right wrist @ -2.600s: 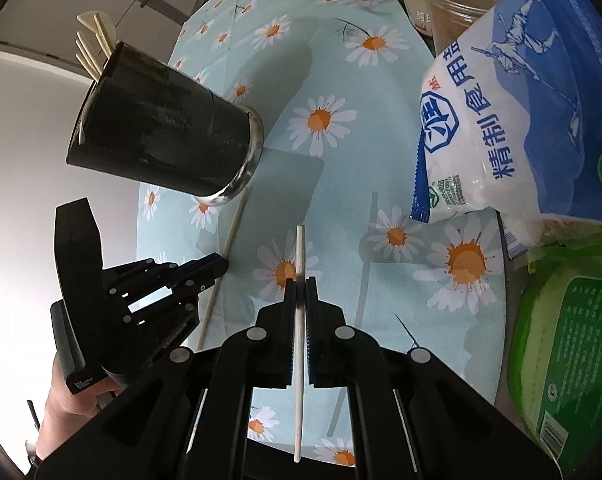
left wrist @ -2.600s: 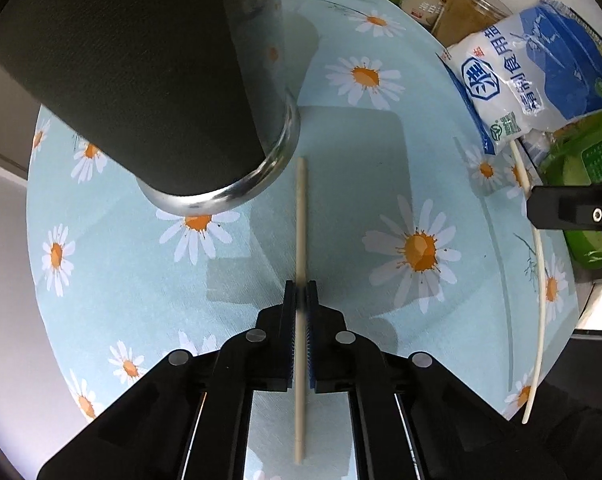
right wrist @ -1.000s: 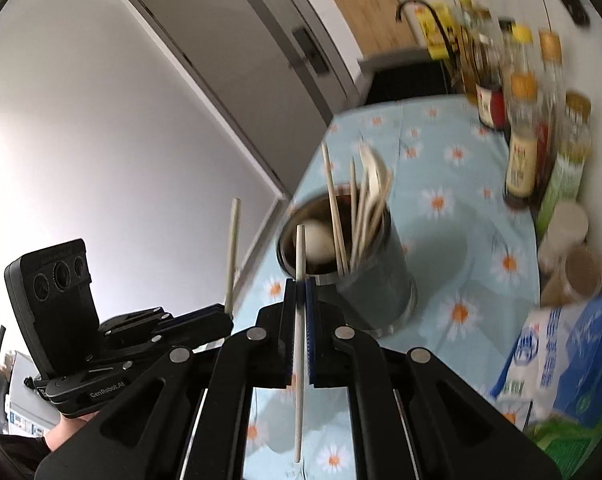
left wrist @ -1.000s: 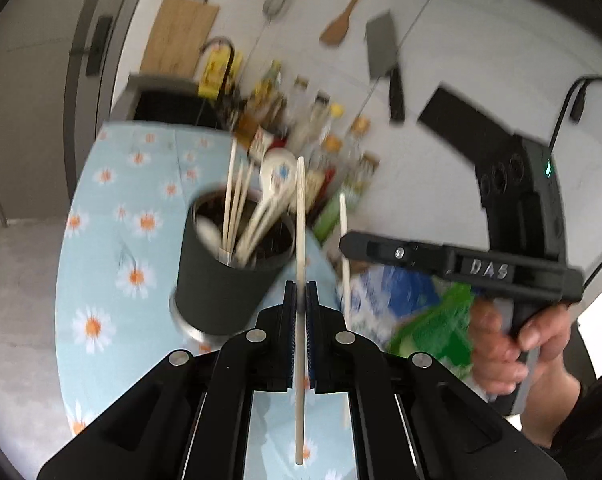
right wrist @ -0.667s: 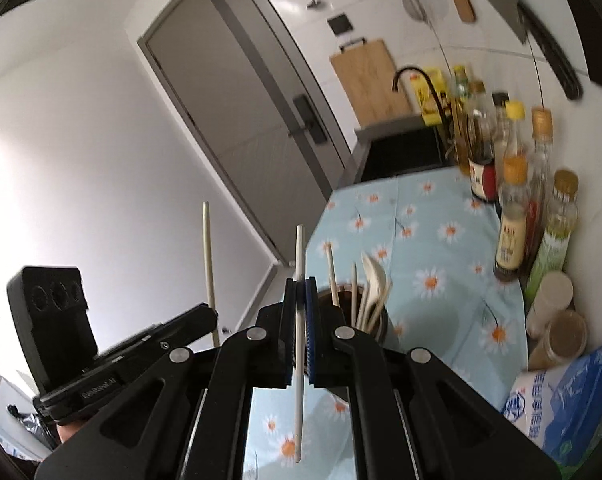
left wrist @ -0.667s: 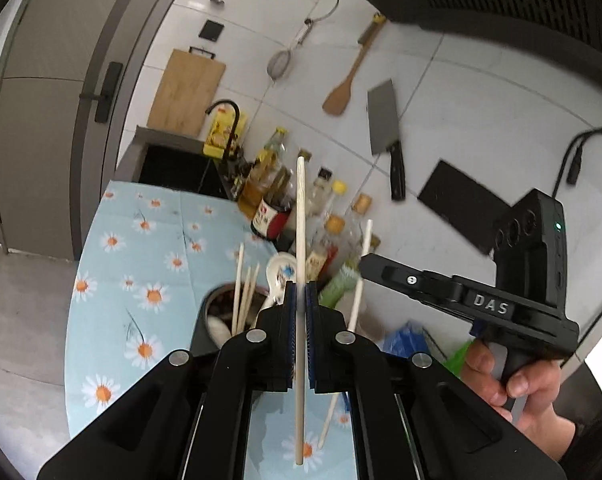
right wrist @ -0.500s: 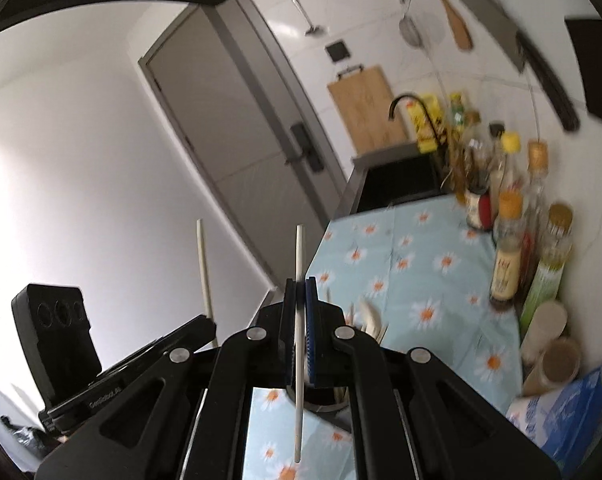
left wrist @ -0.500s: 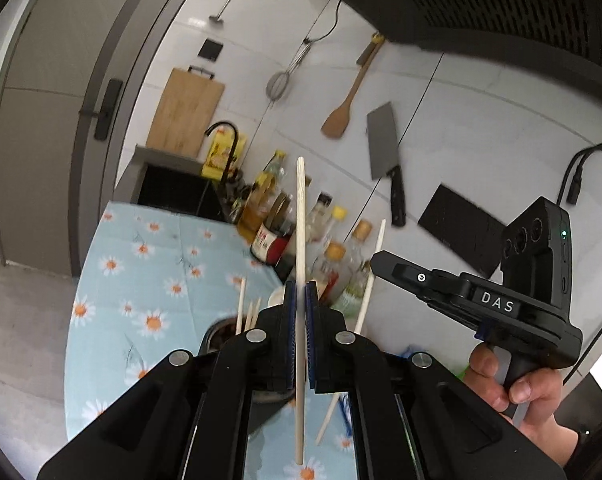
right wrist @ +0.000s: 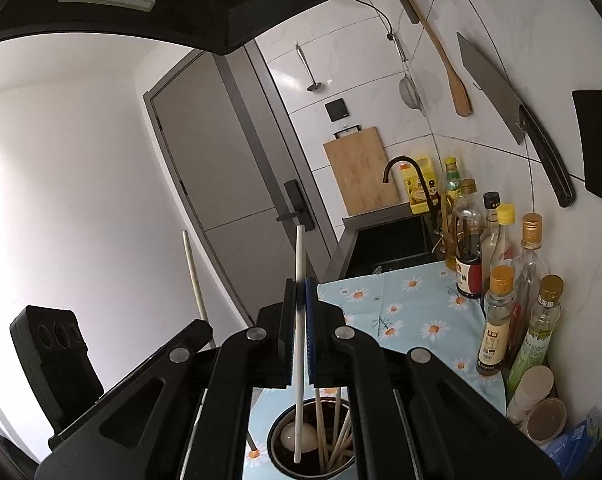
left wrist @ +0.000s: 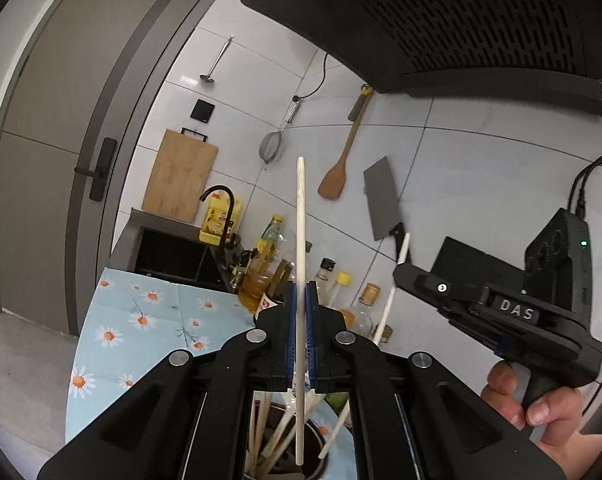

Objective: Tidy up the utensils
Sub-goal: 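Lower the chopsticks into the holder and open both tools, then withdraw both open tools up and back from the holder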

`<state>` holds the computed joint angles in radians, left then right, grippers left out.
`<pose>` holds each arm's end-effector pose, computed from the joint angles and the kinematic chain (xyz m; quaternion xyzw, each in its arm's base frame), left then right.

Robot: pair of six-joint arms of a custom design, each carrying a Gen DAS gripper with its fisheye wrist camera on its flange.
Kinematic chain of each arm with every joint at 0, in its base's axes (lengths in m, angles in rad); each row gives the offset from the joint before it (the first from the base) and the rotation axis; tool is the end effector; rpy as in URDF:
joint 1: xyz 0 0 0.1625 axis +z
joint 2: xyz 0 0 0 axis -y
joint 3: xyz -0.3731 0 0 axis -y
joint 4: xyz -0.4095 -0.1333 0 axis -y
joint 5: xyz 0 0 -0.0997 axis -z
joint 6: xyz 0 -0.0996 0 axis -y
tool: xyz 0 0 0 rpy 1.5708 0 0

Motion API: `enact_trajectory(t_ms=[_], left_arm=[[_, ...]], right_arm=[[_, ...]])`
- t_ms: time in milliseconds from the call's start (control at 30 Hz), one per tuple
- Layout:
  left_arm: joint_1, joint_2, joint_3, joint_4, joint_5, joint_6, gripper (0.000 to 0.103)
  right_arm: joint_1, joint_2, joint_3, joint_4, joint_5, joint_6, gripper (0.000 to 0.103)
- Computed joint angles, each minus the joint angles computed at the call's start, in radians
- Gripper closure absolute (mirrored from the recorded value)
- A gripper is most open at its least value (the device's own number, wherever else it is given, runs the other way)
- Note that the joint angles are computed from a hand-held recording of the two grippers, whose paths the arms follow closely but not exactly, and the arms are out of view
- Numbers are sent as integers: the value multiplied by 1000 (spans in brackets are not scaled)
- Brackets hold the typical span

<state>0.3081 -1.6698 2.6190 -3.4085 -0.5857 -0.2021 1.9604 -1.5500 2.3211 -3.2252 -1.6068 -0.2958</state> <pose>-0.2271 -0.2993 0.2435 0.2271 0.7891 -0.5671 0.0643 0.2877 -0.3593 0.2640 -0.2965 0.8539 -0.4277 0.0038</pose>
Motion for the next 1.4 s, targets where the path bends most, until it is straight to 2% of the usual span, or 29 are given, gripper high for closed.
enact_trajectory(t_ms=[267, 600, 667, 833, 1100, 1167, 1233, 1400], left_arm=[[61, 98, -2, -137, -52, 64, 100], [118, 119, 31, -121, -104, 30, 99], [126, 106, 38, -106, -121, 10, 99], [110, 70, 58, -43, -106, -32, 98], [50, -18, 92, 99, -55, -101, 98], [26, -53, 103, 150, -34, -125, 87], [6, -85, 113, 185, -22, -139, 87], [-58, -225, 141, 391, 31, -222, 87]], right_arm=[[-17, 50, 17, -65, -24, -41, 97], [-37, 82, 43, -57, -36, -53, 97], [-34, 76, 48, -45, -43, -47, 92], [-22, 55, 59, -34, -51, -29, 86], [-1, 19, 81, -28, -73, -15, 85], [1, 7, 89, -21, -72, -7, 81], [8, -2, 94, -18, -82, -2, 81], [31, -34, 110, -6, -107, 13, 79]])
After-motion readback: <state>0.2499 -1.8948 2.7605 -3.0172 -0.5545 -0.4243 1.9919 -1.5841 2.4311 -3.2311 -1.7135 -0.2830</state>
